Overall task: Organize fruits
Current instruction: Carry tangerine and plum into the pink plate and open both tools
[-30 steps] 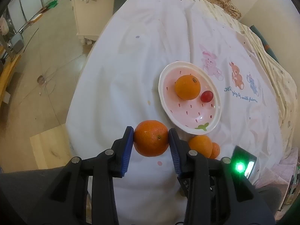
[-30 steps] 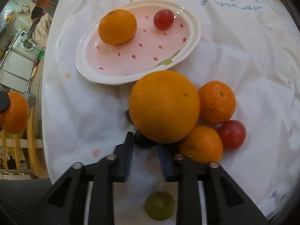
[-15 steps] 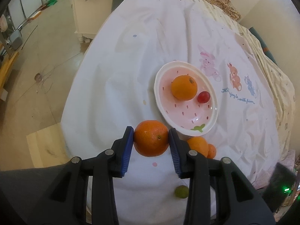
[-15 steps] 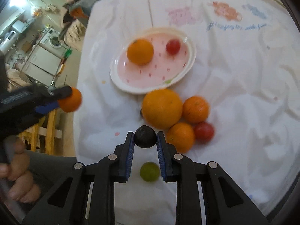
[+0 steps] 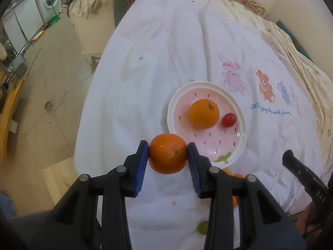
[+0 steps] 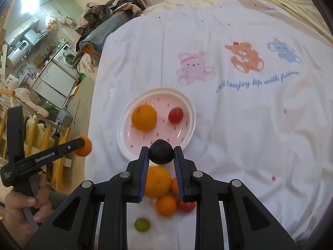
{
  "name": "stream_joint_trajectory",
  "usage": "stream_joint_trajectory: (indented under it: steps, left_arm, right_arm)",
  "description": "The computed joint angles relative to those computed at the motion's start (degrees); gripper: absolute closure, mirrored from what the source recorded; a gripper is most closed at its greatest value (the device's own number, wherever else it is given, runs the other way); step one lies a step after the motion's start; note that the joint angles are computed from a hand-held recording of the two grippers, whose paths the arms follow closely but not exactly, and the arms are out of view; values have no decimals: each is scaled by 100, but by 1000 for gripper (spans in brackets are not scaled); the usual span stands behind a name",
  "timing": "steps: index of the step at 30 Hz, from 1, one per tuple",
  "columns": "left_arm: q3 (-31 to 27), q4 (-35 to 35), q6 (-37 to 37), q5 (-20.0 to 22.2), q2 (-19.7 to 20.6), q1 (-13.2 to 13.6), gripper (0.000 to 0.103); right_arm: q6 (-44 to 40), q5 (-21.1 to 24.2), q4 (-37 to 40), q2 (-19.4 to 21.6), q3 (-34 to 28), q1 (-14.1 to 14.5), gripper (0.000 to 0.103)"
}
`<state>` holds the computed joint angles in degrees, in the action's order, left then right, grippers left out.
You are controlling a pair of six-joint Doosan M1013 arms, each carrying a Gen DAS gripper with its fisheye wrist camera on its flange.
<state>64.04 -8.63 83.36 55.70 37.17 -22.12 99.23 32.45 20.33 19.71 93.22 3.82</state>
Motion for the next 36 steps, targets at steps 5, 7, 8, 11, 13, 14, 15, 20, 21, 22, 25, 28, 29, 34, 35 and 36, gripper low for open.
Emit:
stream_joint_trajectory:
  steps: [5,7,8,11,13,14,15,20,21,22,25,28,29,34,35,36]
  left_arm:
    - [-544,87,9,200,337,-28,69]
    - [-803,281,7,279,498,-83,69]
    - [-902,344,6,310,561,-102,69]
    - [-1270,483,44,443,795,-155,69]
    - [-1519,545,48,563,958,-184,69]
    - [-1620,549,47,620,1022,-194,69]
    - [-1757,531,55,691,1109,-204,69]
    - [-2148,612,102,802,1388,-256,69]
    - [-2221,642,103,853,1443,-264,69]
    - [-2323,623,107,938,1520,-262,69]
    - [-2445,342,143,989,1628,-223,69]
    - [-2454,57,296,903,1657,-197,69]
    - [-2437,-32,377,856,1653,-192,69]
    - [-2629,-208,525,1018,1775,-200,69]
    - [-2677,-257,527,1059,1806,-196,69]
    - [-2703,-300,543,1076,1825,-193,69]
  right_arm:
    - [-372,68,274,280,-330,-166,78]
    - [-508,123,338,417,-483,-213,78]
    - [-540,162,361,479,-552,-234,78]
    - [-662,279,447,683,-768,-292,78]
    - [-778,361,520,823,-912,-322,78]
    - [-832,392,559,873,-957,-332,78]
    - [-867,449,572,954,-1037,-345,78]
    - [-1030,567,660,1200,-1275,-370,78]
    - [-1083,598,706,1258,-1328,-380,78]
    - [-1100,609,719,1290,-1354,-383,78]
    - [-1236,658,842,1395,-1434,-404,78]
    - [-1405,764,1034,1469,-1459,-432,78]
    - [-1455,760,1098,1477,-1440,-442,78]
    - [-1537,853,1170,1537,-1419,-468,78]
    - [-1523,875,1203,1547,-1418,-477,78]
    - [-1520,928,1308,1565,-1415,-498,78]
